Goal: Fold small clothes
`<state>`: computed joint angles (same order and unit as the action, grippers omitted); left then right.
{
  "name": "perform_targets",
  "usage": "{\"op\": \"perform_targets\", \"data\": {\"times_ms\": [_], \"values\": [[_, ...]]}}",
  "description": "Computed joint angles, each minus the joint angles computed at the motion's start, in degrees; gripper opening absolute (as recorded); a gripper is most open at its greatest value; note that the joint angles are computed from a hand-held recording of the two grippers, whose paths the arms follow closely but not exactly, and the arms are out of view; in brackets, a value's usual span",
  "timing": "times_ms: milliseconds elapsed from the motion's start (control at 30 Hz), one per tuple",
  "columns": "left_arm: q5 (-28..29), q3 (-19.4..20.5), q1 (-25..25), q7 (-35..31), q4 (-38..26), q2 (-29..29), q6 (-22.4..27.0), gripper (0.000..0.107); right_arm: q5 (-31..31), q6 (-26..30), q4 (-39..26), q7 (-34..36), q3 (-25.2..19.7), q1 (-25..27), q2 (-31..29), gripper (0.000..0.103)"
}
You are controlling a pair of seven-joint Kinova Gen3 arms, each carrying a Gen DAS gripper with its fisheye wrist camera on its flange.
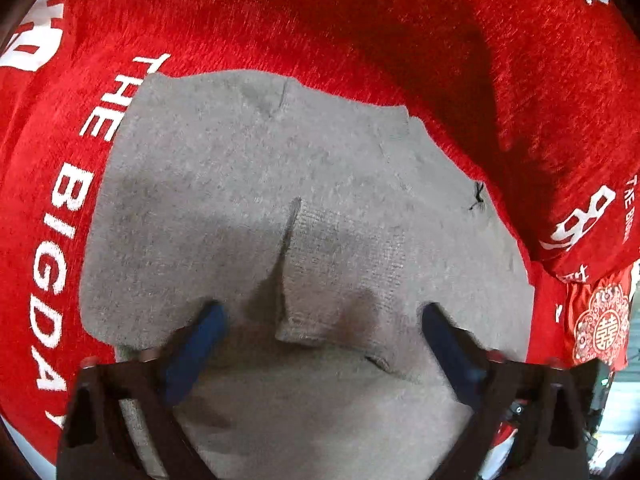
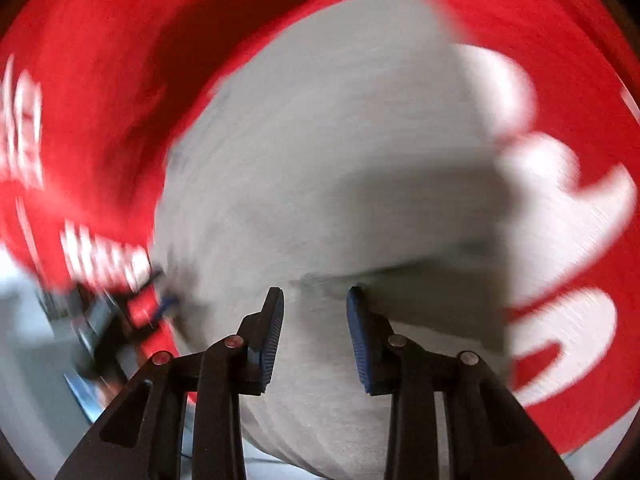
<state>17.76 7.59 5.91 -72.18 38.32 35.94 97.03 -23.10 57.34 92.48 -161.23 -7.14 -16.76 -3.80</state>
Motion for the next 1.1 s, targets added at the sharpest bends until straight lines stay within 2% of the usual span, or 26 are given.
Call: {"op": "perform_targets", "data": {"times_ms": [33, 67, 100, 133, 200, 300, 433, 533, 600, 700, 767, 867, 900, 1000, 1100], "values": [[0.1, 0.2, 0.0, -0.2, -1.0, 0.6, 0.8, 0.058, 0.0, -2.3, 2.5, -2.3, -0.9, 1.7, -1.8, 0.036], [0.5, 0.6, -0.2, -0.6, -2.1, 1.3, 1.8, 0.024, 0.4, -4.2, 4.3, -4.7, -2.8, 4.3, -3.2, 0.036], [1.7, 1.3, -0.8, -1.0, -2.9, 2.1, 2.8, 0.009, 1.7, -5.1, 5.2, -6.8, -3.9, 5.9, -4.1, 0.03], [2.9, 1.7, -1.4, -1.1, -2.8, 2.2, 2.8, 0.009, 3.1, -5.1, 5.1, -8.0, -4.6, 6.4, -4.2, 0.006], [3.1, 1.6, -1.5, -2.1, -2.2, 1.4, 2.0, 0.009, 7.5, -2.2, 2.4, -7.6, -2.9, 4.4, -3.3, 0.006], [3.1, 1.4, -1.6, -3.9, -0.8, -0.4, 1.2, 0.009, 10.3, 2.8, -2.3, -1.6, 1.0, 0.6, -1.8, 0.006], [1.3, 0.6, -0.2, -6.0, 2.6, -2.6, 0.5, 0.009, 9.2, 6.4, -4.1, 3.6, 0.1, 1.8, 0.3, 0.006], [-0.3, -0.3, 0.6, -5.7, 4.7, -3.4, 0.3, 0.009, 6.9, 6.3, -3.0, 6.6, 0.6, 1.9, 0.9, 0.006], [-1.9, -1.1, 1.1, -5.0, 4.6, -4.1, 0.3, 0.009, 5.6, 6.9, -3.2, 6.9, 0.8, 2.2, 0.8, 0.009], [-6.3, -2.4, 2.0, -5.7, 2.7, -4.6, 1.9, 0.009, 0.1, 10.9, -4.7, 11.2, 2.3, 3.2, 1.2, 0.023], [-7.2, -2.5, 1.4, -6.3, 1.1, -4.4, 3.6, 0.009, -1.5, 12.4, -5.8, 14.8, 3.9, 2.3, 0.1, 0.025], [-8.4, -2.5, 1.5, -7.1, -2.2, -4.1, 5.7, 0.009, 2.8, 14.9, -9.1, 15.1, 2.1, 4.7, -0.7, 0.032], [-8.5, -2.5, 1.7, -7.1, -2.9, -4.0, 5.9, 0.009, 4.7, 15.0, -9.2, 13.8, 2.1, 4.9, -0.9, 0.038], [-8.2, -2.0, 3.3, -6.3, -5.6, -2.7, 6.0, 0.009, 5.4, 11.3, -5.5, 11.3, 3.8, 6.9, -1.7, 0.039], [-8.7, -1.8, 5.8, -5.4, -8.3, -0.8, 6.5, 0.009, 1.4, 6.5, -1.8, 14.6, 5.9, 8.8, -0.8, 0.039]]}}
